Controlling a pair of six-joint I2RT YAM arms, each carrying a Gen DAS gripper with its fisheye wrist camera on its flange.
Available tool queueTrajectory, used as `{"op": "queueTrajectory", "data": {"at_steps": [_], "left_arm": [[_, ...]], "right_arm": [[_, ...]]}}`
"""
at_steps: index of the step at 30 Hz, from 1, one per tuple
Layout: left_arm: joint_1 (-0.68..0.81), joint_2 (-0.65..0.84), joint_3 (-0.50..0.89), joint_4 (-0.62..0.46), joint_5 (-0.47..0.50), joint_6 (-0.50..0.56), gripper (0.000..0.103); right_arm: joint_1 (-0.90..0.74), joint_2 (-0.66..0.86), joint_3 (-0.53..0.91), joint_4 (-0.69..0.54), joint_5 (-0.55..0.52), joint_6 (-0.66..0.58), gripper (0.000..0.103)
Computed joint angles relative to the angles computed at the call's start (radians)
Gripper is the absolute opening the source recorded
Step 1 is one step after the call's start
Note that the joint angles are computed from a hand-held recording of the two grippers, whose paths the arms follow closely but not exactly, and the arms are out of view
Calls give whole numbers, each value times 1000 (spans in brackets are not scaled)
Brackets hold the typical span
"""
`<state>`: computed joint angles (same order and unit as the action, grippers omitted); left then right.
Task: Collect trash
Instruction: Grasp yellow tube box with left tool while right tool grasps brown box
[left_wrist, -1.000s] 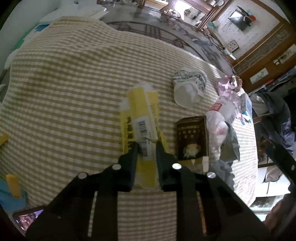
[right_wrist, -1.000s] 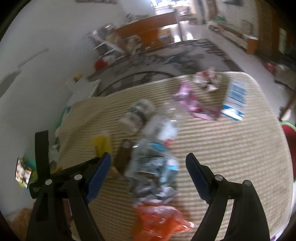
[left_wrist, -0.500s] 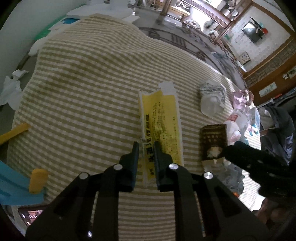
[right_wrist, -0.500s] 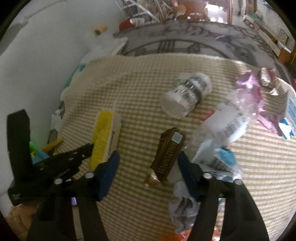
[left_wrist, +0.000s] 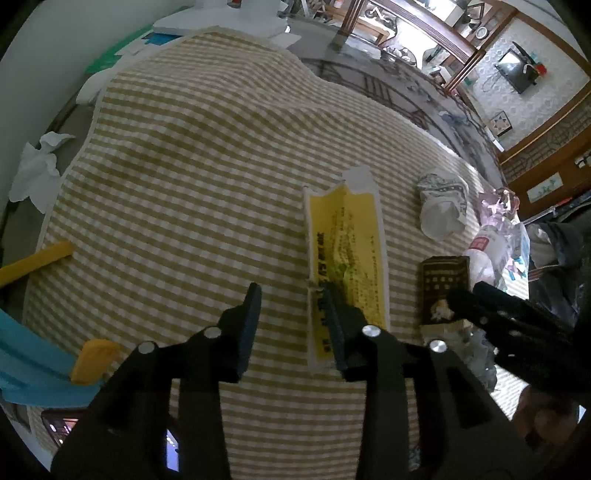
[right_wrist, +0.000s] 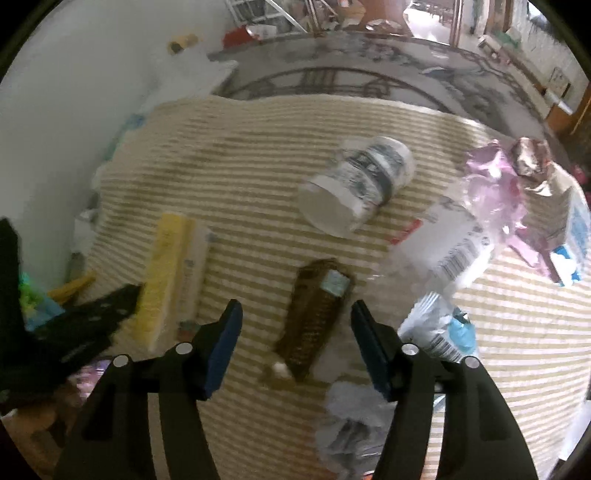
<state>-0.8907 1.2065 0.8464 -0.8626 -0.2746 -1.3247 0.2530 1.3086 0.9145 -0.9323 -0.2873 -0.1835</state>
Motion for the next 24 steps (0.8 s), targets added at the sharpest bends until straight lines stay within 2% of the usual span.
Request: {"op": "queueTrajectory", "data": {"at_steps": [2, 5, 7, 8, 9, 10, 13, 14, 18, 21, 24], "left_arm": [[-2, 7, 4, 4, 0, 1, 38], [-4, 7, 3, 8, -1, -5, 41], [-6, 3, 3, 6, -4, -8, 42], [-7, 1, 4, 3, -7, -9, 42], [-9, -3, 4, -3, -12, -13, 43], [-10, -10, 2, -9, -16, -18, 44], [-1, -26, -6, -15, -18, -28, 44], [-2, -26, -4, -15, -19, -30, 44], [-7, -9, 22, -18, -30, -10, 44], [-18, 20, 59, -7, -49, 28, 53], [-19, 61, 91, 13, -46, 68, 54]], "right_arm": [[67, -11, -11, 22, 84, -3, 70], [165, -7, -39, 59, 166, -6, 90], [217, -29, -75, 103, 227, -7, 91], [215, -41, -83, 112, 225, -9, 84], [200, -55, -83, 111, 209, -17, 58], [178, -55, -73, 100, 191, -24, 46], [79, -15, -38, 62, 92, -49, 33], [37, -1, -29, 45, 40, -67, 19], [-124, -25, -8, -35, -114, -110, 19], [-242, -64, 23, -110, -208, -155, 19], [-365, -110, 58, -188, -280, -213, 19]]}}
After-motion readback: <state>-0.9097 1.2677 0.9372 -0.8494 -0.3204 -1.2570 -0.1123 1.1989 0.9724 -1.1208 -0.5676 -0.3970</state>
